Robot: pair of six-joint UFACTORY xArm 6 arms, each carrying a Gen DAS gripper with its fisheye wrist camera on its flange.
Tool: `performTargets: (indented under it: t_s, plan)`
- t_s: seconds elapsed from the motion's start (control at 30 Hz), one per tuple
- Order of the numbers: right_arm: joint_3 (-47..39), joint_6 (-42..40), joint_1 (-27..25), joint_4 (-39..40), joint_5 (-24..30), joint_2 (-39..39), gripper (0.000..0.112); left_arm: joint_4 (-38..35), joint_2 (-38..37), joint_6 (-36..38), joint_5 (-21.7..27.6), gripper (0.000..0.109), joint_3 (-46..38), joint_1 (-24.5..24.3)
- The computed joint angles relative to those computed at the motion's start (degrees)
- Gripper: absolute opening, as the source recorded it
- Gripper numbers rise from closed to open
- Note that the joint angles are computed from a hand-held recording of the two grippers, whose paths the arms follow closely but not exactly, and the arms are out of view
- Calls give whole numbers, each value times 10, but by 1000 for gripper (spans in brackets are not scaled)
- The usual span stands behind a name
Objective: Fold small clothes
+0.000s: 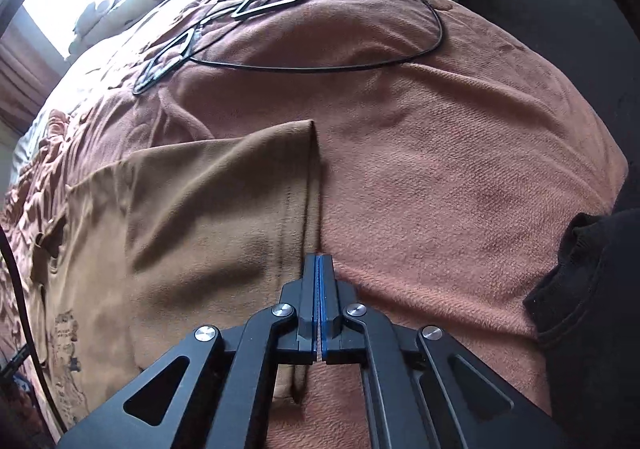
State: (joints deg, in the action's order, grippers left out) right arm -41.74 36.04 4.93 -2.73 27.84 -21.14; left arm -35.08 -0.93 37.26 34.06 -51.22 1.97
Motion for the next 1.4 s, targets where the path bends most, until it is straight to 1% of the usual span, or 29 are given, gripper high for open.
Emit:
performTargets:
  t_s: [0.1,0.17,0.3,0.37,0.43,0.63,0.7,0.73,0.77,0.9,1.1,1.27,1.3,1.33,1.37,1.4]
  plan:
    - [-5,-8,4,6,-11,-1,0,-1,-1,-1,0,54,1,3]
    - [-10,-25,7,26,-17,8,0,-2,-3,1,1,54,2,5]
    - [-22,-24,6,32,-7,31,0,2,-3,1,2,54,3,10]
    - [-21,-28,7,43,-14,37,0,3,-1,2,3,54,3,14]
    - [-25,-14,7,28,-8,43,0,4,1,2,3,54,2,17]
    - [-22,-5,5,23,-9,37,1,-5,4,8,10,54,2,24]
    - [-18,-2,6,22,-12,33,12,-6,3,9,10,54,4,23]
    - [-17,0,6,20,-11,31,23,-7,3,10,10,54,5,23]
    - [-16,6,7,14,-9,29,28,-7,3,11,10,54,5,22]
    - [-8,28,8,-9,-19,22,28,-5,2,10,9,54,7,20]
    - [-10,2,10,7,-32,34,28,-4,5,9,6,54,7,18]
    - [-20,13,6,-4,-23,48,27,-3,7,8,5,54,7,19]
    - [-19,10,5,2,-26,48,26,-4,7,9,5,54,7,19]
    - [-20,10,5,3,-27,49,18,-5,7,9,5,54,7,19]
    - [-20,9,4,2,-26,50,8,-6,7,10,5,54,8,20]
    - [-18,-9,3,17,-32,49,4,-7,7,11,6,54,8,20]
